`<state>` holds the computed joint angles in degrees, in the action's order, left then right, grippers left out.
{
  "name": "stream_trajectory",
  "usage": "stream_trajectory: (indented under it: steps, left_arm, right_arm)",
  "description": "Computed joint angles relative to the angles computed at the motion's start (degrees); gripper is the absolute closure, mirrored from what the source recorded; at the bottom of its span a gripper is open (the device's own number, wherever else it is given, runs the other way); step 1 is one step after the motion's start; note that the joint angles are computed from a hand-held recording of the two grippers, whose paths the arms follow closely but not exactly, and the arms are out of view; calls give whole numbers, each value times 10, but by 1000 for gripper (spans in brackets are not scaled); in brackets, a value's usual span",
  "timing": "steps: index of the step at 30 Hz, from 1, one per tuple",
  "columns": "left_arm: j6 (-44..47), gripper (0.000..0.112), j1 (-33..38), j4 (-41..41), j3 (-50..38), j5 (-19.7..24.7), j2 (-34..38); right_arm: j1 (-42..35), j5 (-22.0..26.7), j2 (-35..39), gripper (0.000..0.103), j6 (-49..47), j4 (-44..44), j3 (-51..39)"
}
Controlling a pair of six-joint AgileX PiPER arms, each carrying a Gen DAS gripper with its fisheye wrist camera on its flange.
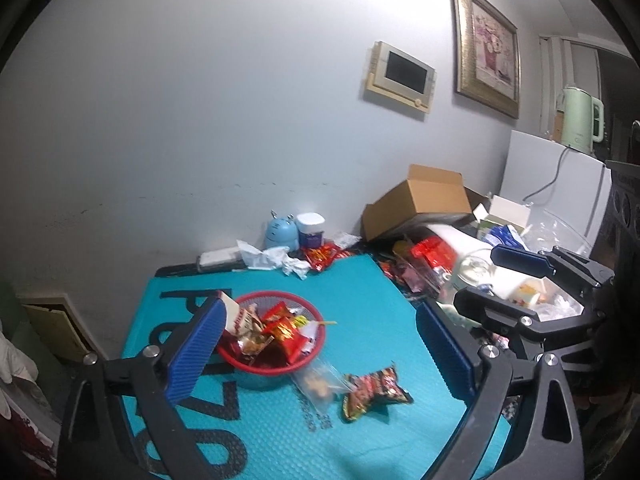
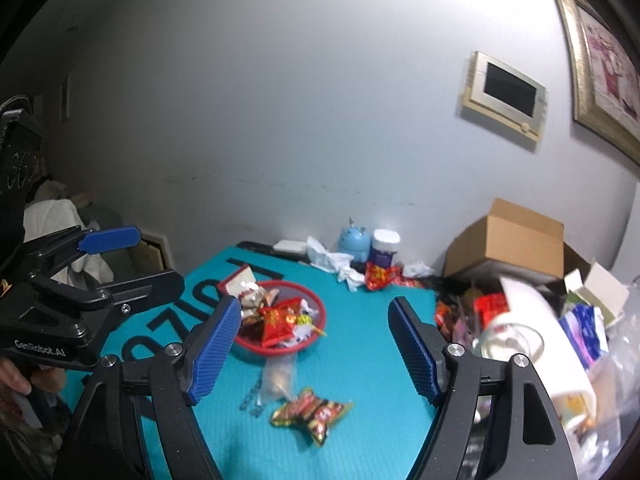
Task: Organize snacks
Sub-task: 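Move both open tools back toward the zip bag and cereal packet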
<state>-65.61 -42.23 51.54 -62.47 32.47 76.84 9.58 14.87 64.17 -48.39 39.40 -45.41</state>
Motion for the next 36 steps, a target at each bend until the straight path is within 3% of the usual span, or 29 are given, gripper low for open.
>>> stream_trajectory:
  steps: [4,6,10,20,27,36]
  left_arm:
    - [-17,15,-12,0,20,-9,-2]
    - [-27,15,-21,4,29,-8,1]
    - [-55,15,-34,21,46,-9,10]
    - [-40,15,-15,-35,84,-80,36]
    - [-36,15,3,-66,105,-125,61]
    - [-7,15,40,-121,104,-152,111]
  right_arm:
    - [-11,0,-17,26,8,0,35]
    - [-19,-3,-23,26,-36,44,56]
    - [-14,-38,-22,26,-46,50,90]
    - [-50,-21,15,26,-359,356,144]
    - [-63,-6,68,26,-464,461,159]
    - [-69,5,163,26,-524,521,130]
